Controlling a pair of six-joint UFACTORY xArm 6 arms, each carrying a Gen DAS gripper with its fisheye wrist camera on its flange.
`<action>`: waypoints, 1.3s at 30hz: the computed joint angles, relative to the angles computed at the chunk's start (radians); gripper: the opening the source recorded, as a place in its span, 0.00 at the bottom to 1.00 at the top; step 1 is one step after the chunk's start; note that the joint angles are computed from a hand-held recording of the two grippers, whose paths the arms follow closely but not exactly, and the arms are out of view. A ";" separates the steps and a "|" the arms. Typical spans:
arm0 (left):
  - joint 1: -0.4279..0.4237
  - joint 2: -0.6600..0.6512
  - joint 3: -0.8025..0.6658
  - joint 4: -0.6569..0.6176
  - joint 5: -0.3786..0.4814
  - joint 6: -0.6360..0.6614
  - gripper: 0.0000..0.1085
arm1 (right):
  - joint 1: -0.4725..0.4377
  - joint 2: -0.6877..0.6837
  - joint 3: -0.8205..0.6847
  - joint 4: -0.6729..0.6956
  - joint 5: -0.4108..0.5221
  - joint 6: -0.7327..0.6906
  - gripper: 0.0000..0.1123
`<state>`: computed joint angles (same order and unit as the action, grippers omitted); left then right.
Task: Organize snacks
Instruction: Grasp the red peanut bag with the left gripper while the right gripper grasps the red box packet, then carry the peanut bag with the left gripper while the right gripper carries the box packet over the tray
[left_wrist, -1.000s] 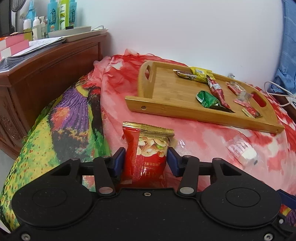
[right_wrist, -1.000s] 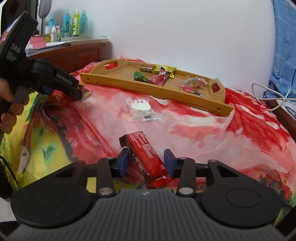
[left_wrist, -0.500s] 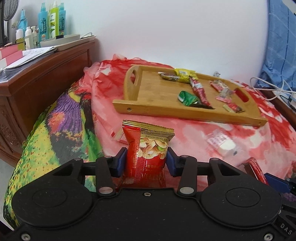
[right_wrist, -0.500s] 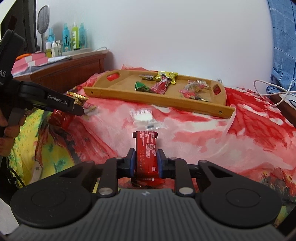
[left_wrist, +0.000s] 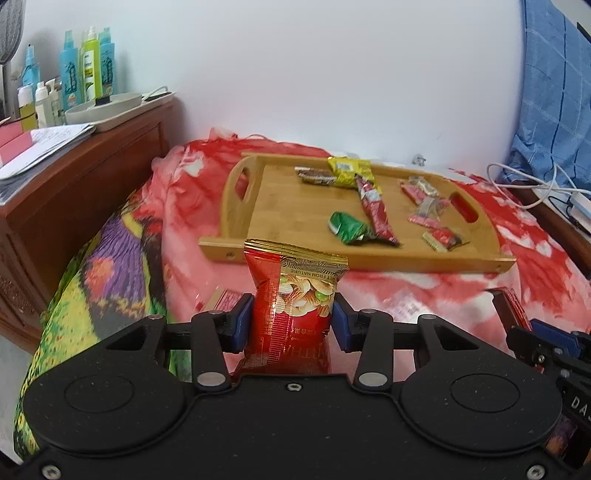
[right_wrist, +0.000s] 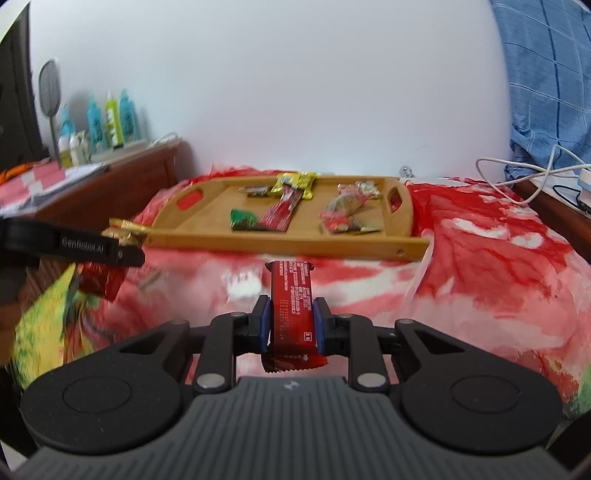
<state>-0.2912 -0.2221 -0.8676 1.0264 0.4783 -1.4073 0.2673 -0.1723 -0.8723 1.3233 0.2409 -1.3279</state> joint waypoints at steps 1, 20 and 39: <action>0.002 0.006 -0.010 -0.004 -0.002 0.007 0.38 | -0.003 0.009 -0.014 0.005 0.001 0.001 0.25; 0.085 0.186 -0.254 -0.112 -0.047 0.156 0.38 | -0.051 0.362 -0.467 -0.019 -0.009 0.176 0.25; 0.168 0.530 -0.606 -0.417 -0.116 0.421 0.38 | -0.112 0.805 -0.977 -0.537 0.130 0.717 0.25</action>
<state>-0.1229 0.3076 -1.4738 0.6091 0.3623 -0.9865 0.1552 0.6330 -1.8488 0.7865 0.3709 -0.6109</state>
